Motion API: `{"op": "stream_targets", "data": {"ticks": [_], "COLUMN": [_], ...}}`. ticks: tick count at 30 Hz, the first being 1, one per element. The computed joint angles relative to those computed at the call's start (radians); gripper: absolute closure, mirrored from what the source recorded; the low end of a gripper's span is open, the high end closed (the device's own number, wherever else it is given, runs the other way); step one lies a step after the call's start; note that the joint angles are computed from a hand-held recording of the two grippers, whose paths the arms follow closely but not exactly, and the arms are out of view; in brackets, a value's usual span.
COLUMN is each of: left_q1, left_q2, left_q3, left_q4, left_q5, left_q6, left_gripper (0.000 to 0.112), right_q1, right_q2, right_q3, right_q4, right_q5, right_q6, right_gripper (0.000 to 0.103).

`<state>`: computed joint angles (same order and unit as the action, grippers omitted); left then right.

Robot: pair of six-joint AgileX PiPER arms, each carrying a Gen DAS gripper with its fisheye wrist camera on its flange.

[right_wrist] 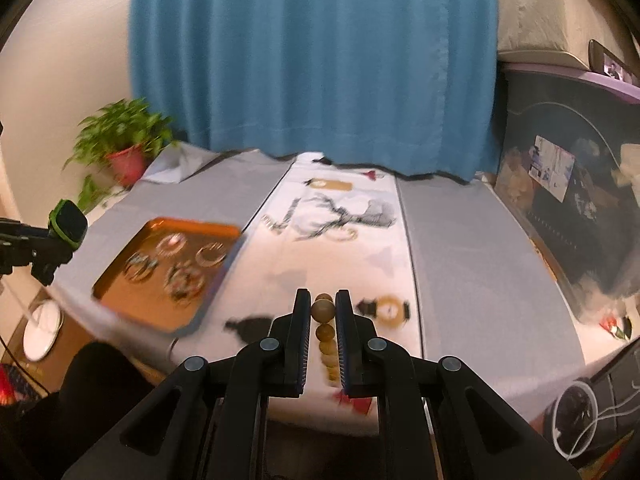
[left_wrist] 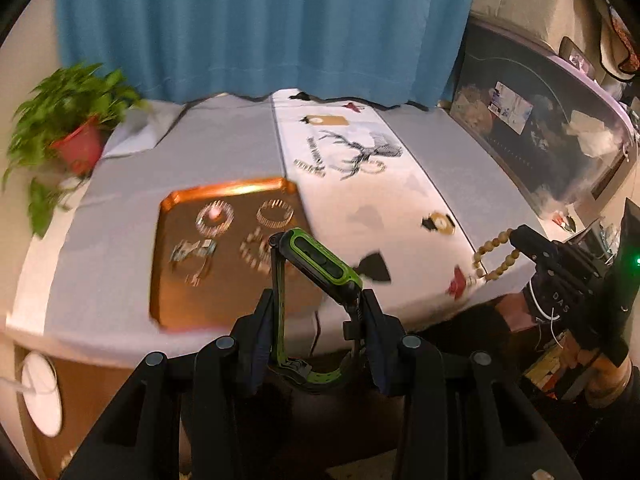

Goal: Organize jewelry
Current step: 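Carry the watch and amber bracelet over the copper tray with both tools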

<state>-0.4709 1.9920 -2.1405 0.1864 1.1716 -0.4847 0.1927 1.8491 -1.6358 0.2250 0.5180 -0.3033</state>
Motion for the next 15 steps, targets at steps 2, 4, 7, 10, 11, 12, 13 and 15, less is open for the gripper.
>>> {"op": "stream_targets", "data": {"ticks": [2,4,7,10,11,12,13,15], "left_q1": [-0.022,-0.041,-0.081,-0.124,-0.142,-0.155,-0.167,-0.184], "left_q2": [-0.107,-0.182,-0.282,-0.337,-0.351,-0.360,-0.369,-0.383], "left_q3": [0.184,0.312,0.482,0.579,0.604,0.622,0.638,0.664], "left_q4": [0.014,0.027,0.058,0.115,0.138,0.150,0.160,0.177], "left_q5": [-0.070,-0.121,-0.190,-0.221,-0.225,-0.227,-0.231,-0.236], "left_q6": [-0.052,-0.099,-0.195,-0.288,-0.318,-0.339,-0.358,-0.385], "left_gripper": [0.075,0.075,0.075,0.075,0.075,0.075,0.075,0.075], "right_q1": [0.015,0.036,0.073,0.116,0.127,0.137,0.144,0.160], "right_q2": [-0.073,-0.138,-0.224,-0.296,-0.317,-0.332,-0.347,-0.374], "right_q3": [0.107,0.200,0.319,0.413,0.439,0.456,0.472,0.499], "right_q4": [0.018,0.028,0.035,0.030,0.036,0.039,0.044,0.051], "right_q5": [-0.020,-0.036,-0.053,-0.064,-0.064,-0.063,-0.061,-0.056], "right_q6": [-0.026,-0.043,-0.063,-0.062,-0.069,-0.073,-0.079,-0.088], "right_gripper": [0.090,0.090,0.090,0.090,0.090,0.090,0.090,0.090]}}
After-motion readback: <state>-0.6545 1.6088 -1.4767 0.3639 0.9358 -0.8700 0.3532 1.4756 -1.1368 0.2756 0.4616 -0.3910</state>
